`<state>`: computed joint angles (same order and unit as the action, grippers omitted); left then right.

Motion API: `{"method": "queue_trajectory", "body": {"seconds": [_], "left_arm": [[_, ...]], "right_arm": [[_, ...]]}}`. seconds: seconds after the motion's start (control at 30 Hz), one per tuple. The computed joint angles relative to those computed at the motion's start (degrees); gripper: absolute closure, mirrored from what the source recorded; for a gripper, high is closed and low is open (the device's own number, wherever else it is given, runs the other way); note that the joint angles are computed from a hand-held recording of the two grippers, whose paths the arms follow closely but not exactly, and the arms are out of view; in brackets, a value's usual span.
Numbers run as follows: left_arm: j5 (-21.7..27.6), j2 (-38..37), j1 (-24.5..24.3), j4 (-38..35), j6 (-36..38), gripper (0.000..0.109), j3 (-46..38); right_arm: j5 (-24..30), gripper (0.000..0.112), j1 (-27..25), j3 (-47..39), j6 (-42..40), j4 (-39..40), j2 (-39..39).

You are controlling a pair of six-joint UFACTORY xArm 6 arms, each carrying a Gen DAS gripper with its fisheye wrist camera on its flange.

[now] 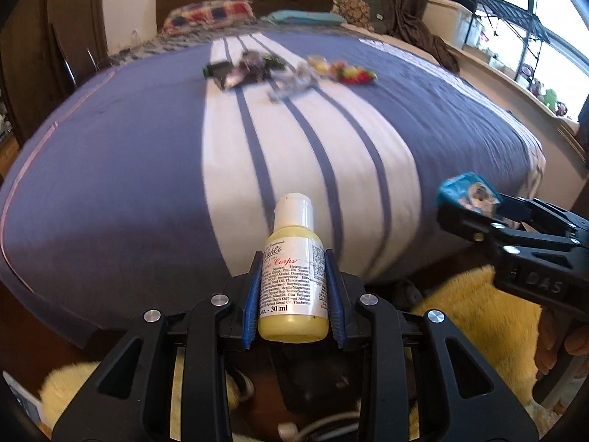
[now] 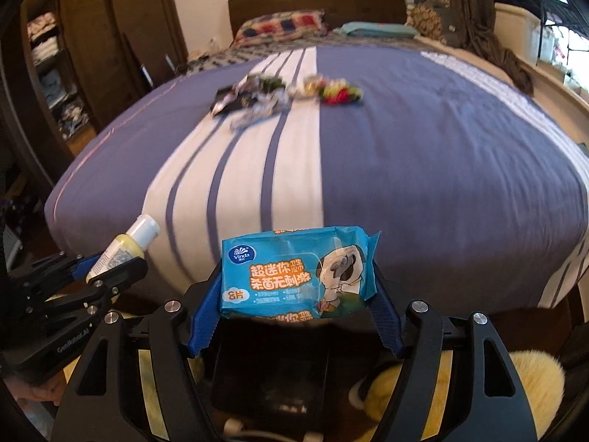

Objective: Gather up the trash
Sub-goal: 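Lower both tools to the bin below the bed and open both to drop items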

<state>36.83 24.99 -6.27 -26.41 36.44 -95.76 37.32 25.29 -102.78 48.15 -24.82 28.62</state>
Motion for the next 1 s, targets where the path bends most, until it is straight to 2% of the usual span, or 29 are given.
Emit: {"method": "queue_trajectory", "body": {"seconds": [0.13,0.43,0.6,0.77,0.8,0.87,1.0], "left_arm": [[3.0,-0.1,0.2,0.8,-0.7,0.079,2.6],[9.2,7.7,0.0,8.2,-6.0,0.079,0.2],[13.3,12.1,-0.3,9.5,-6.8,0.079,-3.5],[15.0,14.1,0.1,9.3,-6.8,0.078,-5.6],[15.0,14.3,0.2,9.3,-7.0,0.076,-5.9],[14.4,14.1,0.4,9.2,-7.0,0.063,-5.4],[14.2,13.8,0.6,9.2,-7.3,0.054,-5.1]], "right_arm": [[2.4,0.041,0.2,-0.2,-3.5,6.2,2.0],[5.7,0.040,-0.4,-3.5,-10.2,20.3,9.4],[9.4,0.039,-0.4,-9.0,-12.9,23.0,14.3],[10.9,0.030,-0.8,-13.1,-14.3,25.5,17.8],[10.0,0.029,-1.1,-11.6,-14.9,26.6,17.0],[9.6,0.025,-1.6,-12.4,-15.8,28.3,17.8],[9.5,0.018,-1.6,-13.3,-15.5,28.0,18.3]]}}
